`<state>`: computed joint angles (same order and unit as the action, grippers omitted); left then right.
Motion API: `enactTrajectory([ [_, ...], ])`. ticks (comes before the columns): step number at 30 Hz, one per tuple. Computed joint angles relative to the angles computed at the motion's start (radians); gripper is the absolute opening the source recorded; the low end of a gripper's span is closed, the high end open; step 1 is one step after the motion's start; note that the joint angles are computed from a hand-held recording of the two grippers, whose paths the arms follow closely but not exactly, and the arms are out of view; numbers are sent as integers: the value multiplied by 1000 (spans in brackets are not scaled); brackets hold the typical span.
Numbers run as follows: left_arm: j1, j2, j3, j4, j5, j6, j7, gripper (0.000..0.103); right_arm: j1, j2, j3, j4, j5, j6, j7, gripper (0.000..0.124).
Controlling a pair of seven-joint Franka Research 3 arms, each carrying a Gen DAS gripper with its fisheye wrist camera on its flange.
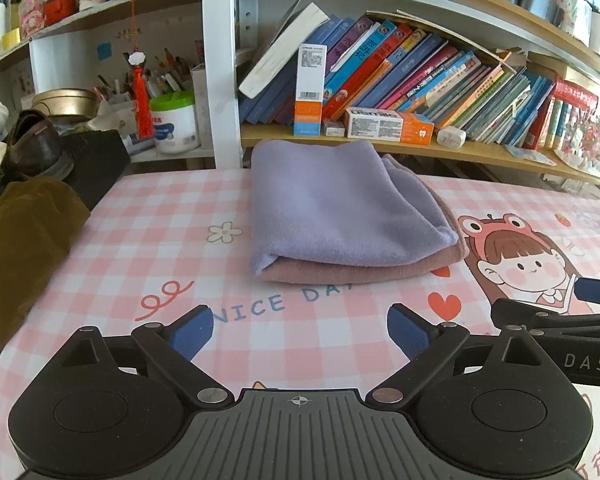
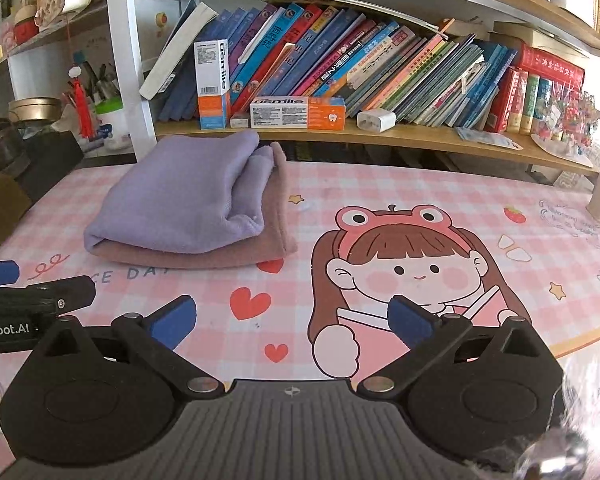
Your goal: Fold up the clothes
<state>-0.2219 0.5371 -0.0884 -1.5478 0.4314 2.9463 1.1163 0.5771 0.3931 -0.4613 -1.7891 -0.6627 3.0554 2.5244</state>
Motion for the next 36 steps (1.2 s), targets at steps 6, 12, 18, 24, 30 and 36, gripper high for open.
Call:
enactTrajectory([
  [6,4,2,-5,2,-6,-1,6,96,5,2,-5,-1,10,7,-8,103],
  [12,-9,-2,12,-1,5,-3,-13,96,-10,1,15,1,39,-8,-36,103],
  [18,-7,-4,11,-3,11,1,-19,96,-19,-2,29,1,50,-12,-54,103],
  [24,-9,-6,15,-7,17,6,-27,102,-27,-6,41,0,62,-19,-67,103],
  [30,-8,-10,15,-11,21,7,-32,102,-32,-8,51,-2,67,-21,-78,103],
  [36,-1,-10,6,-10,15,2,-25,102,-41,-9,63,1,78,-27,-92,103],
])
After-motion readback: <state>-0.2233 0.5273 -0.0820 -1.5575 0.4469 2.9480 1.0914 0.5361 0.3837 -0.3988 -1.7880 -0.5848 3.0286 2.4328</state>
